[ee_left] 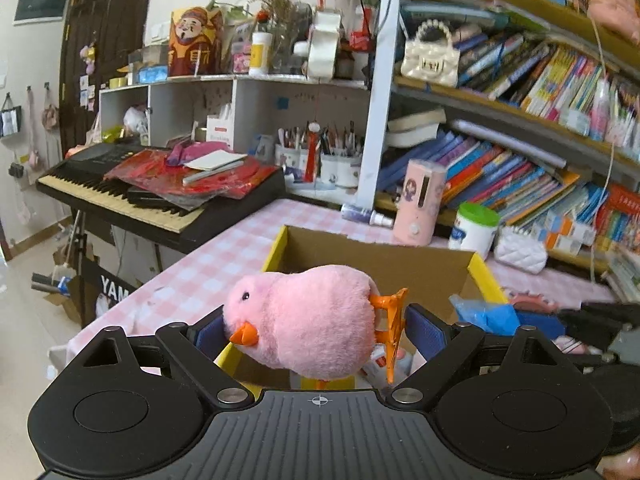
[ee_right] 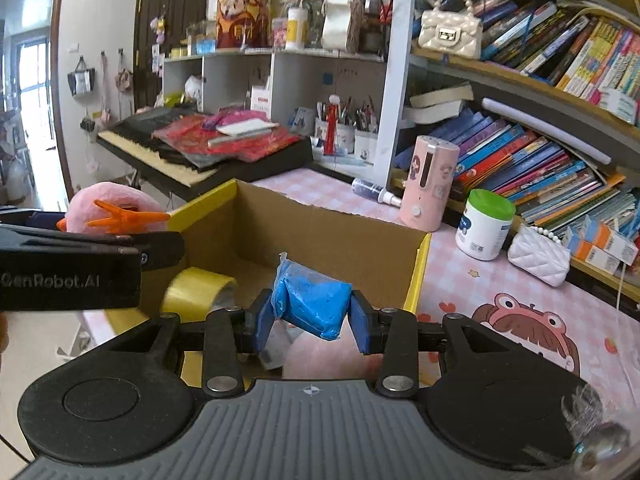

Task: Organize objects
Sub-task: 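Release the blue packet into the box with the right tool while the left tool drops the pink chick in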

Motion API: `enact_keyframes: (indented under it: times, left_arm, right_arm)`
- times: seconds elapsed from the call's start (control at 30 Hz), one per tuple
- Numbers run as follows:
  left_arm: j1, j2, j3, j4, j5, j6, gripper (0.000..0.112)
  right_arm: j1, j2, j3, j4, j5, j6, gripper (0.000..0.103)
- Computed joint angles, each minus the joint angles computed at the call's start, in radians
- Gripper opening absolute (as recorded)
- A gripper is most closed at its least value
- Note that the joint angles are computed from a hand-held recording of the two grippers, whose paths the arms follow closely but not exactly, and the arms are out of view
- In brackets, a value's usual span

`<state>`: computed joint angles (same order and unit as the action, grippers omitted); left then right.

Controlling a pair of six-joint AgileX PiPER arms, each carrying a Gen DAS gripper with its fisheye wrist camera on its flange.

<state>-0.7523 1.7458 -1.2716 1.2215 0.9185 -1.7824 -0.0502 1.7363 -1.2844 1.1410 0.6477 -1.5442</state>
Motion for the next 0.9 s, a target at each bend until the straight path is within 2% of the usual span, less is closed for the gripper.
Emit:
enact_keyframes:
  times: [0.2, 0.43, 0.9]
  left_arm:
    - [0.047, 0.085, -0.086, -0.058, -0.013, 0.089, 0.093]
    - [0.076, 0.164, -0.188, -0.129, 0.002, 0.207, 0.093]
    - [0.099, 0.214, -0.264, -0.210, 0.022, 0.278, 0.093]
  right_arm:
    - [0.034, 0.128, -0.157, -0.159, 0.001, 0.141, 0.037]
    - [0.049, 0.228, -0.285, -0.275, 0.030, 0.237, 0.037]
    - [0.059, 0.264, -0.327, -0.289, 0.025, 0.150, 0.037]
